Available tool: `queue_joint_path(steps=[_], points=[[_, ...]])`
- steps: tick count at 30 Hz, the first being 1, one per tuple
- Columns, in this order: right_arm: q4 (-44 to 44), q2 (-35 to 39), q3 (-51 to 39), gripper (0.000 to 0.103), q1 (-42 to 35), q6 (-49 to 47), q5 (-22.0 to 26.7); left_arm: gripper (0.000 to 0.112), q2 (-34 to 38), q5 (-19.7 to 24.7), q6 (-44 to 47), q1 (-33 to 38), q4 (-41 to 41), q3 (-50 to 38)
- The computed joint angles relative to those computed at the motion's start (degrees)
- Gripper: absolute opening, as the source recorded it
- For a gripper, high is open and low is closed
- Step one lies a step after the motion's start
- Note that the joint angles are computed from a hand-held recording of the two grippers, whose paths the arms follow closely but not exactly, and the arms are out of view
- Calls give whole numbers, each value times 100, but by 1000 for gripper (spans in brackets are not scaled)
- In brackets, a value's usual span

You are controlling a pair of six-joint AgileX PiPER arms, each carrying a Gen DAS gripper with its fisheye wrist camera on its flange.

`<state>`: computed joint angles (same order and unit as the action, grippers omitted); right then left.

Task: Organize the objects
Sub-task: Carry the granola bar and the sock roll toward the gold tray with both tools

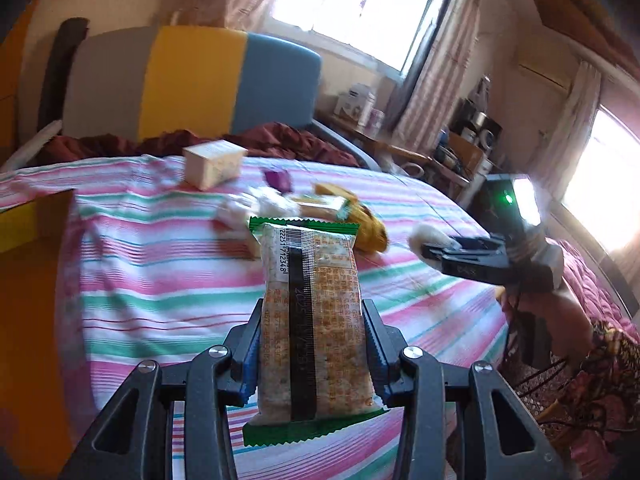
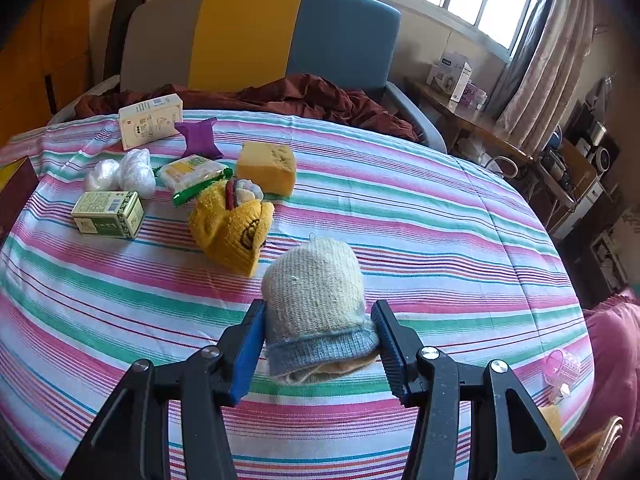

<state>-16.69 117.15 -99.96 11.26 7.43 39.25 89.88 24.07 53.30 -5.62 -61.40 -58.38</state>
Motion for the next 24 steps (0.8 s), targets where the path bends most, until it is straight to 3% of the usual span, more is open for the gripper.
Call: queue_joint_path(steps=[9,15,20,24], points=[[126,-204,218,54,-71,49,-301,44,-317,357,277,1231,-275,214],[899,-417,487,54,-174,-428,-805,44,-258,608,356,2004,-305,283],[1191,-668,854,54,-84,-676,-1351,44,-72,806,15,2490,100,135],[2241,-796,1138,54,-42,-1291,-1689,44,282,1115,-504,2825,689,-259]])
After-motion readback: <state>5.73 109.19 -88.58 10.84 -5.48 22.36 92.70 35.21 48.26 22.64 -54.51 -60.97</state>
